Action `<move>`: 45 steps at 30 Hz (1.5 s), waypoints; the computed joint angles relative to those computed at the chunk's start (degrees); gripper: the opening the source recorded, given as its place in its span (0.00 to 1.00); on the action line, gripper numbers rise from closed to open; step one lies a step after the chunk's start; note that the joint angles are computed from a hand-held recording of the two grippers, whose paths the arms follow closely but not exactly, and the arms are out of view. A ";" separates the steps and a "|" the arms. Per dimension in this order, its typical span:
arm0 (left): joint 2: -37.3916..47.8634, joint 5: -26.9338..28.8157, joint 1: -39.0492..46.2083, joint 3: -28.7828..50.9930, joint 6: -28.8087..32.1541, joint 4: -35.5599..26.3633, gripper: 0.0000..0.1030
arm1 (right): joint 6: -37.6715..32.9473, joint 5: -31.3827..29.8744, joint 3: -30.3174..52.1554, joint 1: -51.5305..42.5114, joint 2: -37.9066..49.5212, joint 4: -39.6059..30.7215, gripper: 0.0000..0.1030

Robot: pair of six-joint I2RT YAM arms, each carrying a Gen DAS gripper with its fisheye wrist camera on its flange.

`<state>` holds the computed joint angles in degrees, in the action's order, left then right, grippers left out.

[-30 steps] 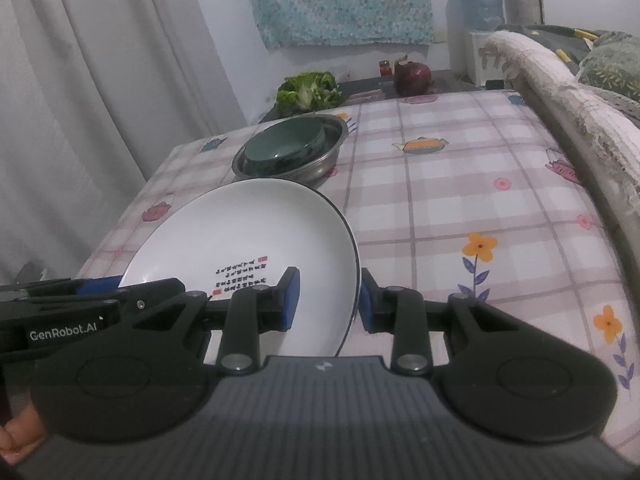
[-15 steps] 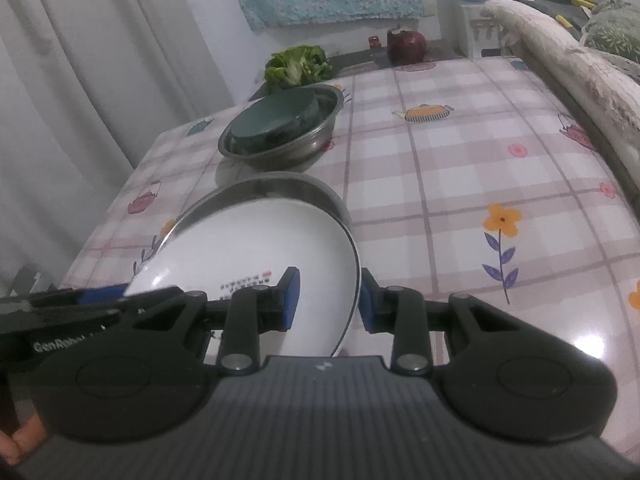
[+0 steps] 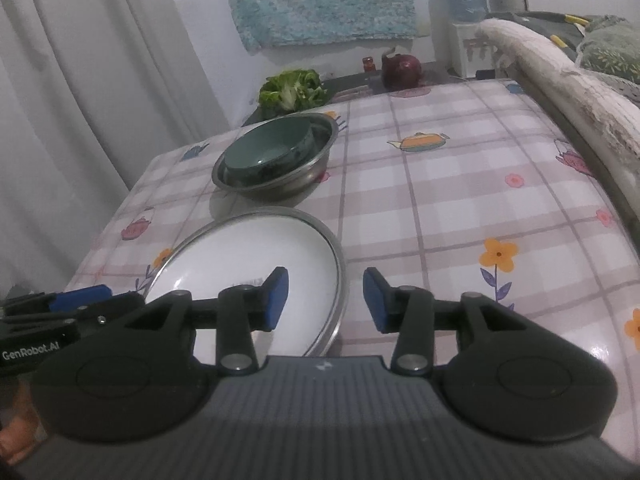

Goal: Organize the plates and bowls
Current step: 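Lower the white plate into the large stainless bowl with the right gripper, then move the right gripper to the rim of the nested green bowl stack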

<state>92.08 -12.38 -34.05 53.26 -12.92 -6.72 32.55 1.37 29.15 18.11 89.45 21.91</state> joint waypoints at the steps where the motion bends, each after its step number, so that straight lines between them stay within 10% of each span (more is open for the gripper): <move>1: 0.13 -0.09 0.24 0.02 0.00 -0.02 0.62 | 0.25 -0.38 -0.21 -0.37 0.23 0.37 0.40; 22: 6.25 4.16 5.40 12.64 5.05 -7.84 0.77 | -2.75 -10.50 3.83 -8.28 1.14 -1.45 0.51; 45: 38.49 5.77 12.14 53.12 5.64 -16.33 0.60 | -9.34 -20.25 46.40 -16.36 32.91 -15.67 0.43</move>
<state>130.57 -6.60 -21.91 106.38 -7.28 -23.05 23.20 -18.88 75.56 1.74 122.36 6.24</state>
